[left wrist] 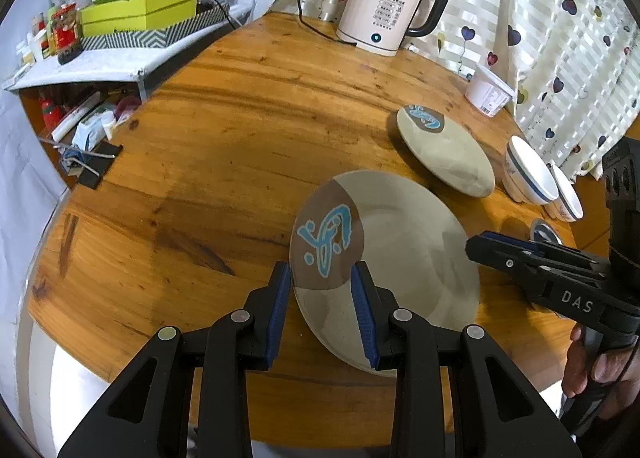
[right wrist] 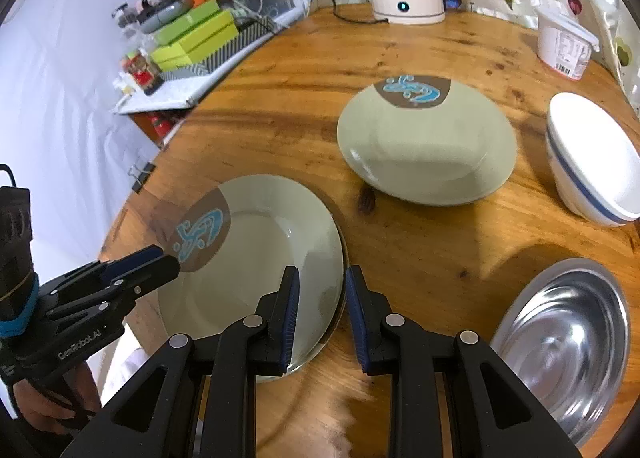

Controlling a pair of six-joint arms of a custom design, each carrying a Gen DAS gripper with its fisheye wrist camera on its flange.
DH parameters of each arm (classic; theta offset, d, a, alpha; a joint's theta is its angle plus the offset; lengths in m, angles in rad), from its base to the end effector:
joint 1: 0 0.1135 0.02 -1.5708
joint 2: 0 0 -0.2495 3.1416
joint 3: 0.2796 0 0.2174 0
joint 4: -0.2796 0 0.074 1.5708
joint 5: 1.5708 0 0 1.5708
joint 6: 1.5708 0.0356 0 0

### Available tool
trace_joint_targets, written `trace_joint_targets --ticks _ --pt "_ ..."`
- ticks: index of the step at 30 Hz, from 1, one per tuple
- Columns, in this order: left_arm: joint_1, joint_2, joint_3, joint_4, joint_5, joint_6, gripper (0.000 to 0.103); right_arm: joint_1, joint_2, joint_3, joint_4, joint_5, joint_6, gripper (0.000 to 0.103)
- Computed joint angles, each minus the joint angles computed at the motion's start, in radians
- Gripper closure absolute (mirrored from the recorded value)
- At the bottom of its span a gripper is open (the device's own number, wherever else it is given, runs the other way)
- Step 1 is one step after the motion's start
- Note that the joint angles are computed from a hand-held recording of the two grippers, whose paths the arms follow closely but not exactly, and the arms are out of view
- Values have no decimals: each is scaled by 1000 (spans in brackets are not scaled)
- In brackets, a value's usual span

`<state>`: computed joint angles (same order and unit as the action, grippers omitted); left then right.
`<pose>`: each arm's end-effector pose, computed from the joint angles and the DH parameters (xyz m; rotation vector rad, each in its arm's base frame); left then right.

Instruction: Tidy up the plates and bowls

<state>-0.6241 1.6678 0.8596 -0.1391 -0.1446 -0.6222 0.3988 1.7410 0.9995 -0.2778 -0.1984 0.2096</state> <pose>0.2429 -0.1686 0.1635 -0.0567 2.5345 -0.3276 0.2866 0.1284 0.1698 -0.3227 2.6155 0.4734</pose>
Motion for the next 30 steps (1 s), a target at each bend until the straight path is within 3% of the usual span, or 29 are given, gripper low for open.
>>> trace_joint_targets --ticks 10,30 --pt "-37 -45 35 -57 -42 13 70 -37 -139 -90 5 -34 2 64" --pt "-177 -101 105 -137 -144 0 70 -62 -474 -217 -116 18 19 63"
